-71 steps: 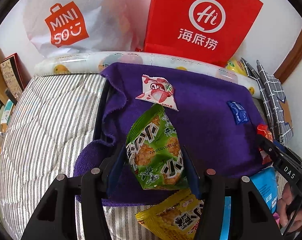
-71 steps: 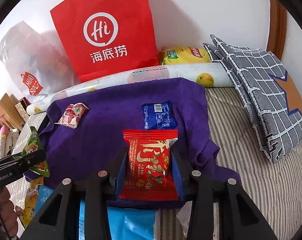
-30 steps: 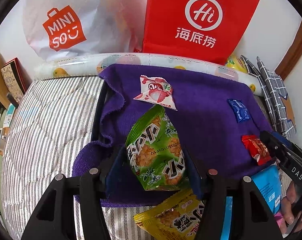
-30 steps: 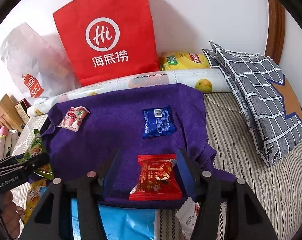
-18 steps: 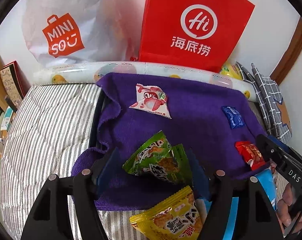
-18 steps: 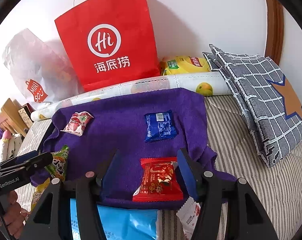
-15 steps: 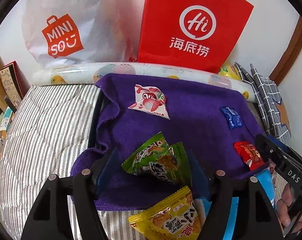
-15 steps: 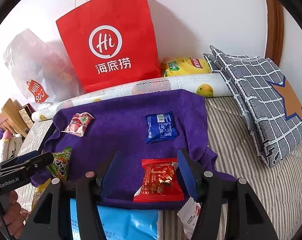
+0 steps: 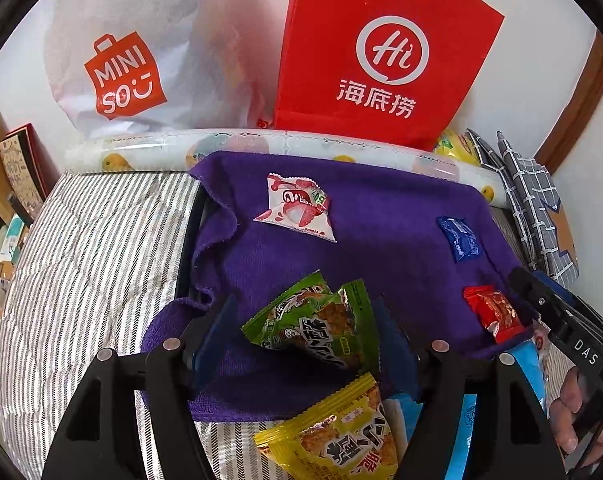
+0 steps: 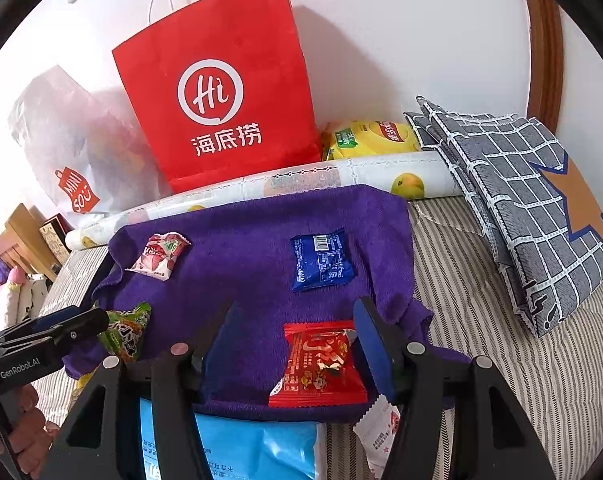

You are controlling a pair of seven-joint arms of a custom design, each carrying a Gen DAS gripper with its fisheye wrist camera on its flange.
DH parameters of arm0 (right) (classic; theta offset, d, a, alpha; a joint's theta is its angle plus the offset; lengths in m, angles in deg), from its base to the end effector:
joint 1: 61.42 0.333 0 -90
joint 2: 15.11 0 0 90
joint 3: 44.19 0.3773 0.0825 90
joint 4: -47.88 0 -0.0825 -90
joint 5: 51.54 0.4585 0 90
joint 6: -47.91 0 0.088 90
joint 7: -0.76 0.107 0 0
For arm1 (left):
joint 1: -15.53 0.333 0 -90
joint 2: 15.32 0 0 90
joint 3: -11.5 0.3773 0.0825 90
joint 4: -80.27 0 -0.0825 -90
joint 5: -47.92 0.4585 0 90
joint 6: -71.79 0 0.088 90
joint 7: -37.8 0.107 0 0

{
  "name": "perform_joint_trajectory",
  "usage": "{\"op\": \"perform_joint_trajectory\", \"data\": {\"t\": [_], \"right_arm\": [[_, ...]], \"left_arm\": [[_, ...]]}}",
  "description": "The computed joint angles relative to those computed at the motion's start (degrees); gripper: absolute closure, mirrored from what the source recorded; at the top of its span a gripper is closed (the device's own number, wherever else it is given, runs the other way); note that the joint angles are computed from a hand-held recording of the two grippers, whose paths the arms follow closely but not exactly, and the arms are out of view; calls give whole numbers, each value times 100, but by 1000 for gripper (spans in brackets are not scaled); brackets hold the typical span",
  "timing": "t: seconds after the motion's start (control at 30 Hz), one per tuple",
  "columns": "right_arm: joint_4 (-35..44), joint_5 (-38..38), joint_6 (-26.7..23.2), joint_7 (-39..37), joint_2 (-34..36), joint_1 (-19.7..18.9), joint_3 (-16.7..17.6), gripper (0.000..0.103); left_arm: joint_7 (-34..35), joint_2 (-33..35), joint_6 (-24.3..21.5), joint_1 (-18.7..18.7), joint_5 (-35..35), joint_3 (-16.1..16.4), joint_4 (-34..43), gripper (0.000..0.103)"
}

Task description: Organize snacks

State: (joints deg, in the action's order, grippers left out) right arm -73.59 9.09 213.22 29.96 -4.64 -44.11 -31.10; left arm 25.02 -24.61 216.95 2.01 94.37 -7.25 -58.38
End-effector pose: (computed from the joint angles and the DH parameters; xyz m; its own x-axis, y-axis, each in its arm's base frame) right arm 0.5954 0.2855 0.3820 0.6233 -0.7572 -0.1954 -0.6552 -0.3693 -0.6590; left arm 0.4511 -0.2963 0.4049 0.5174 -0.8393 0.1671 -0.6449 -0.5107 -0.5686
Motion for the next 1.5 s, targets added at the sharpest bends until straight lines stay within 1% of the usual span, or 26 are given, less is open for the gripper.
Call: {"op": "perform_joint_trajectory", "data": {"t": [0.7, 1.03, 1.5], "right_arm": [[-3, 118, 57, -98, -21, 4, 13, 46], [-10, 223, 69, -205, -36, 17, 8, 46], [-7, 280, 86, -260, -37, 37, 0, 46]], "left_arm": [[-117, -52, -60, 14, 104, -22, -2, 32], [-382, -146, -66, 55, 344, -73, -51, 32], [-550, -196, -71, 67, 526, -98, -61, 32]]}}
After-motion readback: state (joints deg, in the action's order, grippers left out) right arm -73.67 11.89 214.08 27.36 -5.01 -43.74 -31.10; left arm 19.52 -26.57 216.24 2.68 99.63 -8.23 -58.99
